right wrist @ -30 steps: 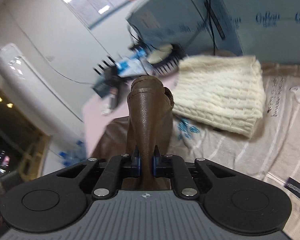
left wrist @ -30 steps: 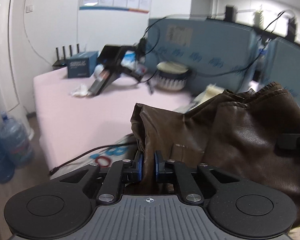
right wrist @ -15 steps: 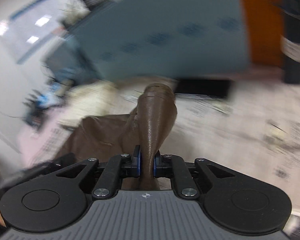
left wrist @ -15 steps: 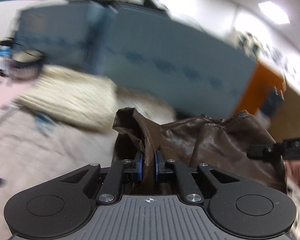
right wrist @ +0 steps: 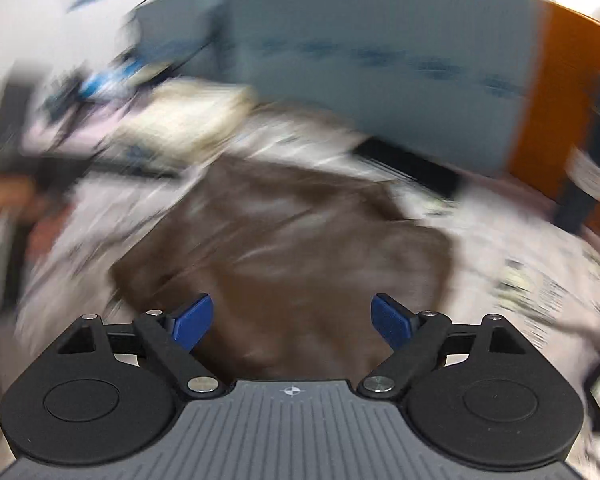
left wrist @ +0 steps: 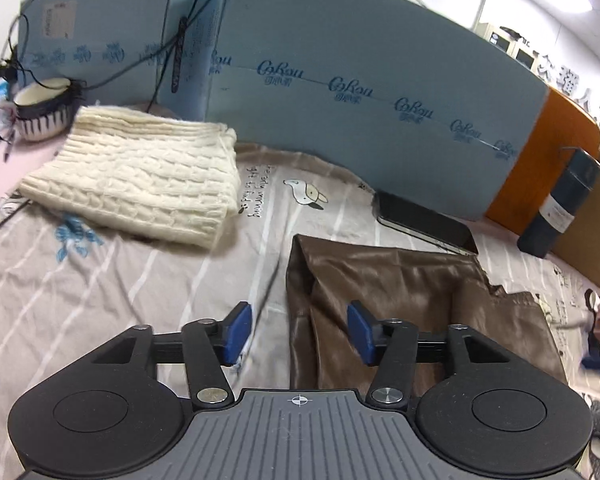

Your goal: Fold clothes

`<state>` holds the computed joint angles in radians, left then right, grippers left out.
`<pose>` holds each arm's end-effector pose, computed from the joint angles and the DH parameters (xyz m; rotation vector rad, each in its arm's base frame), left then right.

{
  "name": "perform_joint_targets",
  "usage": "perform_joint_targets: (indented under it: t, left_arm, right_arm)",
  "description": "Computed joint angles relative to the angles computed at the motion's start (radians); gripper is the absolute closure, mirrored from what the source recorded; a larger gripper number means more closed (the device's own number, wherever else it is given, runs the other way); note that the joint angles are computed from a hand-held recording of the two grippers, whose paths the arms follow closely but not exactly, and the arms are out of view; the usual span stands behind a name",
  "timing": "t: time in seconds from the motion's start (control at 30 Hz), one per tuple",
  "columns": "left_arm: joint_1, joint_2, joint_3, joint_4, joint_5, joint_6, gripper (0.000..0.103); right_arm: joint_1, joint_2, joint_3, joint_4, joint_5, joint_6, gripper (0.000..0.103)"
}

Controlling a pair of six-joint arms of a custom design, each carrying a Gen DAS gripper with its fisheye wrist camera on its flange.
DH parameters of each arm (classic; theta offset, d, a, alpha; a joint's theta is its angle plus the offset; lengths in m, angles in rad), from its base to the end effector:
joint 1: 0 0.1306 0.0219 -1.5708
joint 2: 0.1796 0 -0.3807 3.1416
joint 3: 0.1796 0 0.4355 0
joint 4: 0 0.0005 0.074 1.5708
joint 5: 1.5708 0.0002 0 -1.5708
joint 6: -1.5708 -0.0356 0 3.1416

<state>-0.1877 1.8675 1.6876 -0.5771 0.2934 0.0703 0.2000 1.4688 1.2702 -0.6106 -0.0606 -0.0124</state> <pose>0.6890 -0.1419 0.3166 0.2848 2.3171 -0.4706 0.5424 0.1116 0.3448 -0.2522 2.3716 0.1731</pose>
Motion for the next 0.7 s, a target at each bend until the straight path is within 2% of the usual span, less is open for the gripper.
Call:
perform_joint_targets:
  t: [0.03,0.1,0.17,0.3,0.33,0.37,0.4,0.43,0.5,0.53,0.57,0.63,0.7]
  left_arm:
    - [0.003,0.026,0.036,-0.04,0.026,0.0,0.041]
    - [0.006,0.071,0.096,-0.113,0.071,-0.005,0.04]
    - [0.006,0.107,0.137,-0.166,0.111,-0.023,0.04]
    - [-0.001,0.163,0.198,-0.23,0.148,-0.059,0.042]
    - [-0.004,0.168,0.202,-0.23,0.151,-0.057,0.043]
    - [-0.008,0.167,0.198,-0.219,0.142,-0.057,0.044]
    - [-0.012,0.163,0.192,-0.208,0.131,-0.059,0.051]
    - [-0.014,0.157,0.182,-0.193,0.115,-0.062,0.065]
    - [-0.018,0.141,0.159,-0.16,0.085,-0.072,0.077]
    - [-0.019,0.127,0.14,-0.132,0.078,-0.091,0.087]
    - [-0.021,0.116,0.128,-0.111,0.072,-0.12,0.092]
    - [-0.024,0.105,0.12,-0.087,0.063,-0.159,0.095]
    - [-0.02,0.1,0.122,-0.062,0.045,-0.16,0.096]
  right_arm:
    - [0.014,0.019,0.013,-0.014,0.0,0.027,0.017]
    - [0.042,0.059,0.043,-0.045,0.006,0.078,0.017]
    - [0.069,0.092,0.057,-0.046,0.06,0.091,0.018]
    - [0.092,0.15,0.088,-0.002,0.139,0.078,0.02]
    - [0.093,0.158,0.087,0.013,0.153,0.068,0.023]
    - [0.093,0.155,0.08,0.032,0.166,0.061,0.029]
    - [0.094,0.153,0.072,0.051,0.179,0.054,0.054]
    - [0.094,0.151,0.064,0.07,0.192,0.048,0.082]
    - [0.096,0.146,0.05,0.108,0.219,0.035,0.091]
    - [0.092,0.129,0.039,0.128,0.242,0.018,0.093]
    - [0.088,0.11,0.029,0.149,0.266,0.001,0.093]
    - [0.078,0.068,0.008,0.198,0.312,-0.03,0.095]
    - [0.067,0.021,-0.013,0.257,0.356,-0.056,0.096]
